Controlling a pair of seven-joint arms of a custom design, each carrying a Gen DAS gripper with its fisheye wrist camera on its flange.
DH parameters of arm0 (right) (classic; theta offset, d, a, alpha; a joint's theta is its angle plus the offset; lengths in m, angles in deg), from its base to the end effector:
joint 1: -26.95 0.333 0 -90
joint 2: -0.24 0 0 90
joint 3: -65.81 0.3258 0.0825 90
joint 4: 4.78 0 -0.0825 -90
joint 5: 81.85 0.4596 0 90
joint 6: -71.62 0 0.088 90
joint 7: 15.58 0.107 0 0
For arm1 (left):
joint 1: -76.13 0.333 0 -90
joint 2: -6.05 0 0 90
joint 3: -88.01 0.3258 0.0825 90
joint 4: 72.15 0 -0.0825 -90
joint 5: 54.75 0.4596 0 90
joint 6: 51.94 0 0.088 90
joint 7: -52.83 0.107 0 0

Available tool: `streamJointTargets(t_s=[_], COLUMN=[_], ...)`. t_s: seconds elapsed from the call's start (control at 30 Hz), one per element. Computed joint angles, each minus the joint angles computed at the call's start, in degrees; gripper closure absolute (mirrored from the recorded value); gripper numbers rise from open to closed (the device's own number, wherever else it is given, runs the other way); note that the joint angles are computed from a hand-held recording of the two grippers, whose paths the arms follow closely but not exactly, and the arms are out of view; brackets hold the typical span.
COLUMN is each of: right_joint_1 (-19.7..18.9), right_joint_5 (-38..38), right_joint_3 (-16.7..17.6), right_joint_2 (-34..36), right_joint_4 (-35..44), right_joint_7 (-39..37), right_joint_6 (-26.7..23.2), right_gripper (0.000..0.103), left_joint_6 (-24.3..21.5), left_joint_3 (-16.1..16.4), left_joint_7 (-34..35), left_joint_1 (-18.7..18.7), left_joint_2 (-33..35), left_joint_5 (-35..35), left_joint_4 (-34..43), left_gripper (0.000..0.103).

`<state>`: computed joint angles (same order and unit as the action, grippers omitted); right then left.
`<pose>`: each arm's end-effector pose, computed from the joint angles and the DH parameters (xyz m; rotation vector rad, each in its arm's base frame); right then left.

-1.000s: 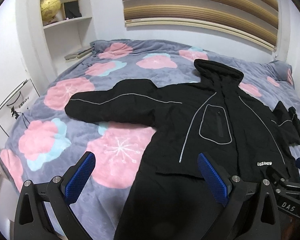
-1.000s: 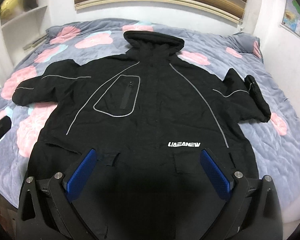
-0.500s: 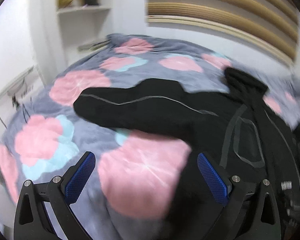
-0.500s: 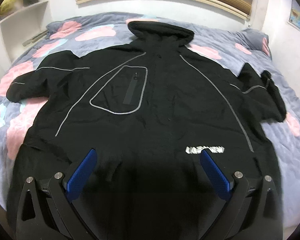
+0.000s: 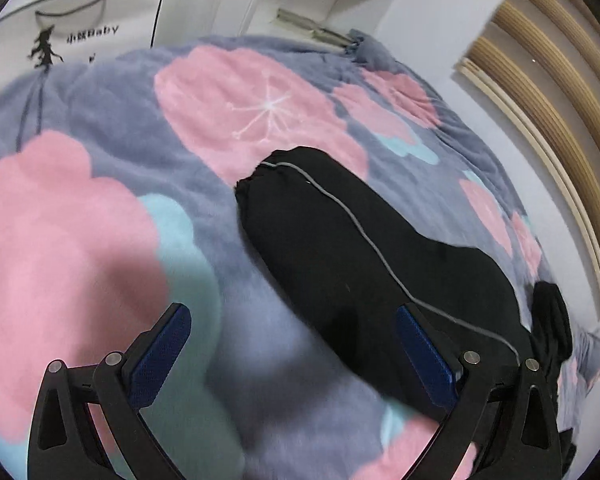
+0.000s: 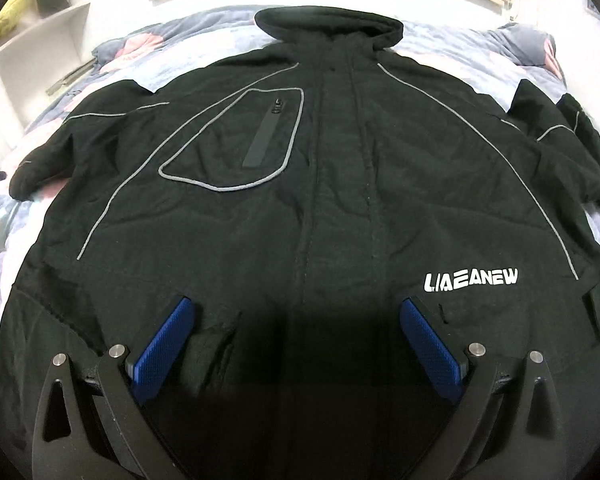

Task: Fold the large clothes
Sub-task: 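Reach the left tool to the jacket sleeve cuff and grasp it, then lift the sleeve with the left tool and fold it across the jacket body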

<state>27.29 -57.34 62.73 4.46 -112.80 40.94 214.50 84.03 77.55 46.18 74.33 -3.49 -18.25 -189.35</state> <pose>0.6921 -0.0347 0.5067 -2.0418 1.5616 -0.4194 0.6060 -0.1302 0.5552 -2.4866 0.5819 -0.7423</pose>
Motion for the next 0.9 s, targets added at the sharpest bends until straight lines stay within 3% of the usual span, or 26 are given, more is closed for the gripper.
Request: streamJointTargets(t_s=[0.3, 0.33, 0.37, 0.43, 0.47, 0.6, 0.7, 0.77, 0.9], right_joint_1=[0.1, 0.1, 0.1, 0.2, 0.1, 0.1, -0.1, -0.1, -0.3], right_joint_5=[-0.1, -0.2, -0.2, -0.4, -0.2, 0.1, 1.0, 1.5, 1.8], right_joint_3=[0.1, 0.1, 0.2, 0.2, 0.2, 0.1, 0.1, 0.0, -0.2], right_joint_2=[0.3, 0.3, 0.3, 0.3, 0.3, 0.1, -0.5, -0.9, -1.1], right_joint_4=[0.0, 0.1, 0.0, 0.1, 0.1, 0.3, -0.1, -0.4, 0.0], right_joint_7=[-1.0, -1.0, -1.0, -0.9, -1.0, -1.2, -1.8, -2.1, -1.7], right_joint_6=[-0.3, -0.3, -0.2, -0.3, -0.4, -1.1, -1.0, -0.6, -1.9], right_gripper=[0.000, 0.000, 0.000, 0.000, 0.000, 0.000, 0.000, 0.000, 0.000], left_joint_6=[1.1, 1.5, 3.1, 8.6, 8.2, 2.5, -1.5, -3.6, -13.1], left_joint_3=[2.9, 3.0, 3.4, 4.2, 4.0, 2.9, 2.0, 1.7, 2.1], left_joint_7=[2.5, 2.6, 3.5, 6.8, 6.5, 3.9, -3.2, -4.1, 4.6], left_joint_1=[1.6, 1.7, 1.9, 2.3, 2.3, 1.2, 0.8, 0.9, 0.1], left_joint_2=[6.1, 6.6, 7.1, 7.8, 8.0, 7.7, 3.5, 1.8, 7.4], left_joint_5=[-2.7, -2.1, -2.1, -4.7, -3.6, 3.7, 8.7, 6.2, -4.2], left_joint_4=[3.3, 3.7, 3.8, 3.4, 3.9, 6.5, 4.5, 3.5, 9.3], left_gripper=[0.002, 0.011, 0.033, 0.069, 0.079, 0.086, 0.087, 0.087, 0.086])
